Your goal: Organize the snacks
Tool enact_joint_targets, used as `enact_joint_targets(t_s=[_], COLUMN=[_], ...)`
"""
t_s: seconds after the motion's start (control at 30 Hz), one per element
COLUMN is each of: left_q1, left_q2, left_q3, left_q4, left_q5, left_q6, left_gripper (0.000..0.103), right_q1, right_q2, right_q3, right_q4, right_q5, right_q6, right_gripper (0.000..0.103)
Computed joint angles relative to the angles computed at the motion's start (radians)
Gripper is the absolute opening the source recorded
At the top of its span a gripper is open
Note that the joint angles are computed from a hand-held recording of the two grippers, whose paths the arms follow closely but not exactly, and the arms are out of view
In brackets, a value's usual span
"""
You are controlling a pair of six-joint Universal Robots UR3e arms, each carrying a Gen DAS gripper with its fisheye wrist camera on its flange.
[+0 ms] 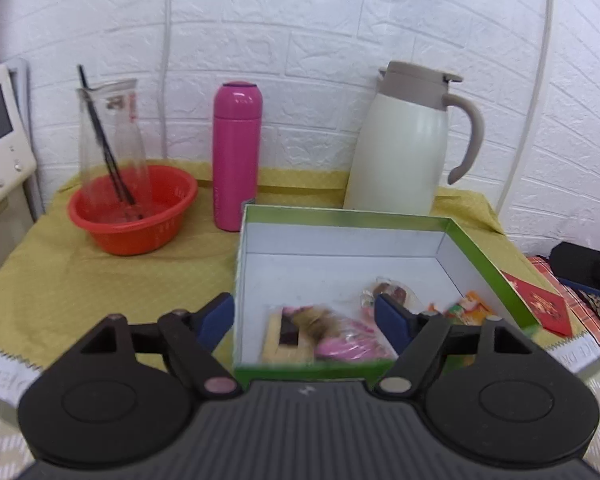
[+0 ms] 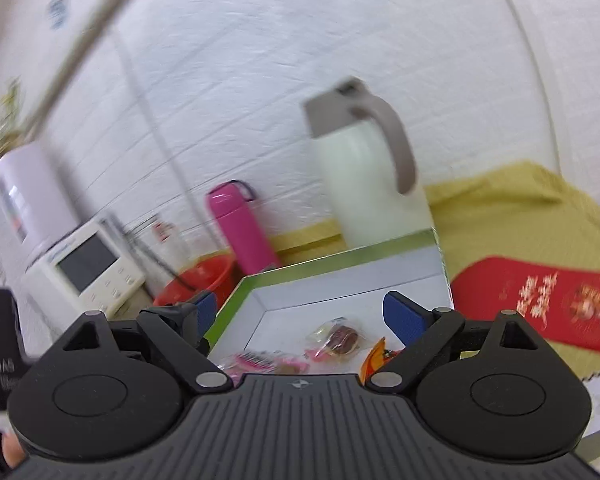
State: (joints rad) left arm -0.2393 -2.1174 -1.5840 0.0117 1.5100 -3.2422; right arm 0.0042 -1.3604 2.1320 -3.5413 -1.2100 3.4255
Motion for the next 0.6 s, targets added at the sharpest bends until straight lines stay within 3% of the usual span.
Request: enact_joint_targets(t_s=[0.07, 0.13, 0.2, 0.33, 0.43, 0.5, 0.6], left_q1=[0.004, 0.011, 0.008, -0.074, -0.127, -0.149, -0.130], left_q2=[0.105, 0.178, 0.231, 0.234, 0.168, 0.128, 0.104], left_q3=[-0.194, -0.388, -0.516, -0.629, -0.632, -0.572, -0.489], left_q4=[0.105, 0.271, 0.347, 0.446, 0.485, 0.410, 0.280], left_q5=[0.006, 0.008, 0.015, 0.145, 0.214, 0.255, 0.209], left_q6=[0.014, 0.029, 0.047, 0.079, 0.073, 0.029, -0.013], left_gripper=[0.102, 0.103, 0.103, 0.103, 0.103, 0.103, 0.103], right_q1=[-0.002, 0.010, 0.020, 0.069, 0.052, 0.061, 0.070], right_q2=[-0.106, -0.217, -0.278, -0.282, -0.249, -0.188, -0.098], right_q3=[0.103, 0.188, 0.252, 0.330, 0.357, 0.323, 0.242], right_q4=[0.018, 0.092, 0.119, 0.041, 0.006, 0.017, 0.076], right_q5=[0.006, -0.012, -0.041, -0.195, -0.174, -0.179, -0.170], right_q6=[-0.088, -0.178, -0.239, -0.199, -0.164, -0.139, -0.128], right_gripper=[0.103, 0.103, 0.103, 0.103, 0.103, 0.103, 0.103])
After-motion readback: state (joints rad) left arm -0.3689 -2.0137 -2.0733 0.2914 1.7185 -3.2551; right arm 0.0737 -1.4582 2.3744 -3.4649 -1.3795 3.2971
